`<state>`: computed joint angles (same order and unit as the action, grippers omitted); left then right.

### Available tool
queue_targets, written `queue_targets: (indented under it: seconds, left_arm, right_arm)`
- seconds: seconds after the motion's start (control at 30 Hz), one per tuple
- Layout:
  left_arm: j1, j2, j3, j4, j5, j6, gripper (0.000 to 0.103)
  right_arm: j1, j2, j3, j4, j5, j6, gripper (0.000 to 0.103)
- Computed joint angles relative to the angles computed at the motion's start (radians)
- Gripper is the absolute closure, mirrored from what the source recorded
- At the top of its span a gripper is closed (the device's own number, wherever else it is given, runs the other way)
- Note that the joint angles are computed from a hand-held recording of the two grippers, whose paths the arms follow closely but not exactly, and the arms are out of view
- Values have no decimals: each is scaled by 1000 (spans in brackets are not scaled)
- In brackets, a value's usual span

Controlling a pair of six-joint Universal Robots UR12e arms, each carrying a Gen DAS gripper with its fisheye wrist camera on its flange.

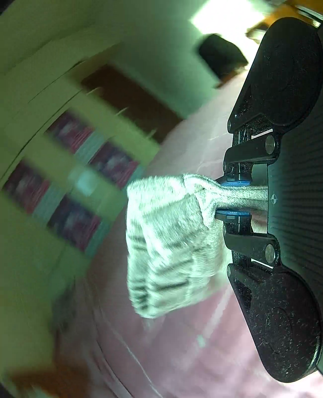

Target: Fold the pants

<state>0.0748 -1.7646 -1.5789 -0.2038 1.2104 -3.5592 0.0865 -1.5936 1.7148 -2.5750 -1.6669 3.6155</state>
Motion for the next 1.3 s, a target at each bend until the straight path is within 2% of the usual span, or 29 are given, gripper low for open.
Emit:
queue_targets:
  seconds: [0.13,0.23,0.37,0.43,0.5,0.53,0.67,0.73,0.77,0.8,0.83,0.87,0.97,1.03,1.13,1.2,1.3]
  left_arm:
    - [-79,-51,126,-117,-23,162,85]
    - [-142,-89,216,-231,-28,291,85]
    - [-219,-139,304,-397,-52,451,85]
    - [-268,-145,319,-477,-5,565,85]
    - [-303,-144,313,-500,49,655,85]
    - [-316,-131,295,-502,63,672,85]
    - [-324,-87,234,-510,55,711,85]
    - [-320,-84,228,-528,48,726,80]
    - [-316,-76,217,-516,44,714,70]
    - [-311,-67,206,-499,43,695,56]
    - [-308,-61,196,-474,51,673,50]
    - [-305,-59,189,-445,59,657,48]
    - [-281,-24,126,-354,60,585,48]
    - [-259,13,66,-289,86,530,48]
    - [-210,93,-42,-222,108,456,48]
    - [-182,155,-122,-199,133,456,48]
    - [-157,201,-184,-245,176,461,48]
  right_arm:
    - [-25,-16,30,-56,56,52,53]
    - [-49,-28,56,-107,105,108,52]
    - [-64,-36,73,-136,130,152,50]
    - [-66,-39,79,-149,139,163,50]
    - [-69,-41,84,-159,147,169,49]
    - [-70,-42,87,-163,152,173,49]
    - [-75,-42,91,-172,169,184,48]
    - [-76,-41,90,-169,178,182,47]
    - [-76,-41,90,-167,180,179,47]
    - [-75,-40,88,-164,181,176,47]
    - [-75,-40,88,-161,183,175,47]
    - [-74,-40,87,-159,182,174,47]
    - [-72,-39,86,-162,176,173,47]
    - [-69,-41,88,-170,167,172,47]
    - [-62,-44,93,-190,152,158,47]
    - [-52,-46,94,-204,135,135,47]
    - [-33,-47,93,-210,150,116,49]
